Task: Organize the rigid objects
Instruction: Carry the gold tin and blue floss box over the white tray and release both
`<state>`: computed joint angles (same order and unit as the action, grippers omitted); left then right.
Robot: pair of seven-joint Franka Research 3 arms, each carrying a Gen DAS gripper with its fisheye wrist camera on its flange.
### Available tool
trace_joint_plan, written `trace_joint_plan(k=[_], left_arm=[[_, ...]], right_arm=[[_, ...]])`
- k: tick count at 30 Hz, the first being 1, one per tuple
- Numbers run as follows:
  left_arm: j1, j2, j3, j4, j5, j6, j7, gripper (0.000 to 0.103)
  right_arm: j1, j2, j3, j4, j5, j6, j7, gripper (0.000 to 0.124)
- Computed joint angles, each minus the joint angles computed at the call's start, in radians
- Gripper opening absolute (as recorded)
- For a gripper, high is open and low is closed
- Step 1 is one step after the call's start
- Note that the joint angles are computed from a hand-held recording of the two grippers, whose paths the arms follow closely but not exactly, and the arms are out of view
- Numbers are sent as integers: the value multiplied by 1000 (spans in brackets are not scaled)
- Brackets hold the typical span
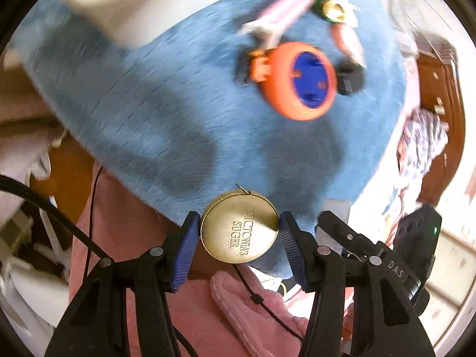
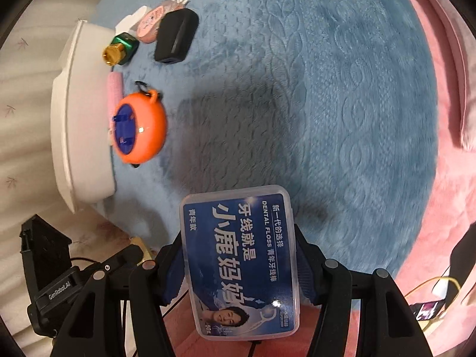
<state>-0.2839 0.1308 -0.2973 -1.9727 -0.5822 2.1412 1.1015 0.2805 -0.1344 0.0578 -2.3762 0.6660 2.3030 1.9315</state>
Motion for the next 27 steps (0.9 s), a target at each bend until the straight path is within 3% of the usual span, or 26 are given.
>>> trace_joint_plan(k=[5,13,20,27], left_arm=[[-10,12,-6,77,86,30,94,58],[13,18,4,168,178,97,310,58],[45,26,19,218,235,155,471,58],[80,40,46,252,342,164,566,58]], right_arm=[[20,-53,23,-7,-36,29,60,63],[45,4,41,99,-57,93,154,63],[85,65,56,181,15,193,196,63],[123,177,83,326,-67,281,271,63]])
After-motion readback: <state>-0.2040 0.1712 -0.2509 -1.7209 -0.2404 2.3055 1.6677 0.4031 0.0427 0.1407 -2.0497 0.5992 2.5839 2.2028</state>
